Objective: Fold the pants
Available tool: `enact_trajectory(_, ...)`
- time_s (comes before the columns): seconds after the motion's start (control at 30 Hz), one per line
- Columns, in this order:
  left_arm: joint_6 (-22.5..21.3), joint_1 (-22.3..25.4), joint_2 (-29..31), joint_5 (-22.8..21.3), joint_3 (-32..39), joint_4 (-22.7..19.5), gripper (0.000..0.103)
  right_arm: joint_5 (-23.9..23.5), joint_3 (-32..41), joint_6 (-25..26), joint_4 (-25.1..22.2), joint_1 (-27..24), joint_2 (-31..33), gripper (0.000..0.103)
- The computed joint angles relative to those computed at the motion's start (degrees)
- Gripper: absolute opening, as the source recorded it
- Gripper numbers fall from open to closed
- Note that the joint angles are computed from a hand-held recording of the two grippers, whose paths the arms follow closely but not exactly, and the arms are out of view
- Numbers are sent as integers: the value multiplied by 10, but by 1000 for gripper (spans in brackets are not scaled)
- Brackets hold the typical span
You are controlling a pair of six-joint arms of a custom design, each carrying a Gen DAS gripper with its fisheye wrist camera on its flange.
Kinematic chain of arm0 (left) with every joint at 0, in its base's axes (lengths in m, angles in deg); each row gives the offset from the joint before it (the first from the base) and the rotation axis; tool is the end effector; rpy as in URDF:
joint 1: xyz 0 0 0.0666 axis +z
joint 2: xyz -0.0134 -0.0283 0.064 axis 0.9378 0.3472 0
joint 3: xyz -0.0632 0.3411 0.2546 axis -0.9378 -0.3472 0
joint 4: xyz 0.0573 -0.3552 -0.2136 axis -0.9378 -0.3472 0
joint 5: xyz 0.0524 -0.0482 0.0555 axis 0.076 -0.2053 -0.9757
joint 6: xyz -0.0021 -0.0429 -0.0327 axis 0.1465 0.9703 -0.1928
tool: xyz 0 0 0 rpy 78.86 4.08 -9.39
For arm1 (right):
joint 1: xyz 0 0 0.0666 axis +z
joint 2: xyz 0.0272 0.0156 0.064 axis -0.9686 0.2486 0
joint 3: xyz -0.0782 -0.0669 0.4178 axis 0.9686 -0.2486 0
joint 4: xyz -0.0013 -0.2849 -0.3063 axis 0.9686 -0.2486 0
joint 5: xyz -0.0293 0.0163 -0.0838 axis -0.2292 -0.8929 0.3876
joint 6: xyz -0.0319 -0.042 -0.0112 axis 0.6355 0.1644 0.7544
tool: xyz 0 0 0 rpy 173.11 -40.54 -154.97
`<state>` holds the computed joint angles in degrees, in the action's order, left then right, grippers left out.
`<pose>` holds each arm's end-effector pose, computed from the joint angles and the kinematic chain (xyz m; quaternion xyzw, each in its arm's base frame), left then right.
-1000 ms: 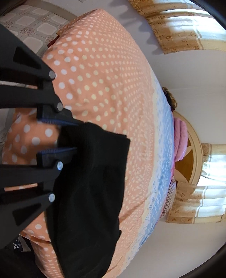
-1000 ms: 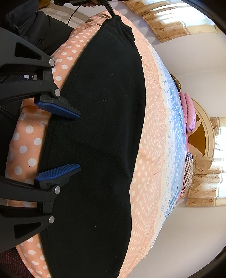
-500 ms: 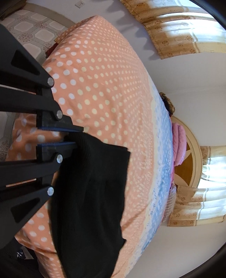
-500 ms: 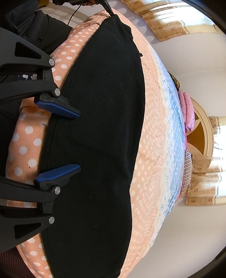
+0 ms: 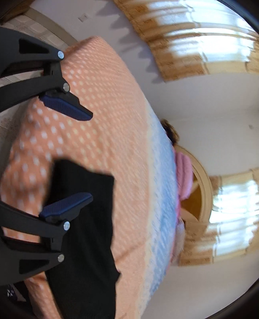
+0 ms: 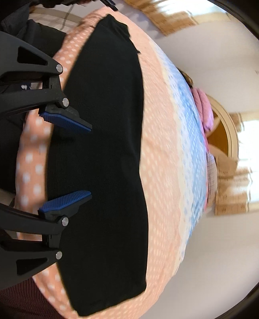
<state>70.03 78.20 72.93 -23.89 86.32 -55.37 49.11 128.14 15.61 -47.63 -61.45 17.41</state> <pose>0.6464 0.0936 0.3521 0.0287 0.8622 0.0472 0.5036 0.5072 0.1185 0.3216 0.1718 0.9167 0.0229 0.3599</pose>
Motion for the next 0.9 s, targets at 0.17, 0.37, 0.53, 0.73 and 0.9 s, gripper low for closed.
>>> enact_trajectory(0.17,-48,-37,1,15,-6,-4,93,-26,-21,-19,-2,-34,-4,62)
enact_trajectory(0.37,-81,-85,13,31,2,-56,93,25,-32,-2,-12,-34,-42,62)
enact_trajectory(0.53,-104,-124,10,40,7,-60,93,61,-69,-45,-27,-79,-94,62)
enact_trajectory(0.73,-104,-158,27,42,29,-81,93,44,-111,-75,-29,-133,-123,62)
enact_trajectory(0.9,-77,-161,42,26,30,-88,99,17,-127,-68,-11,-144,-139,62)
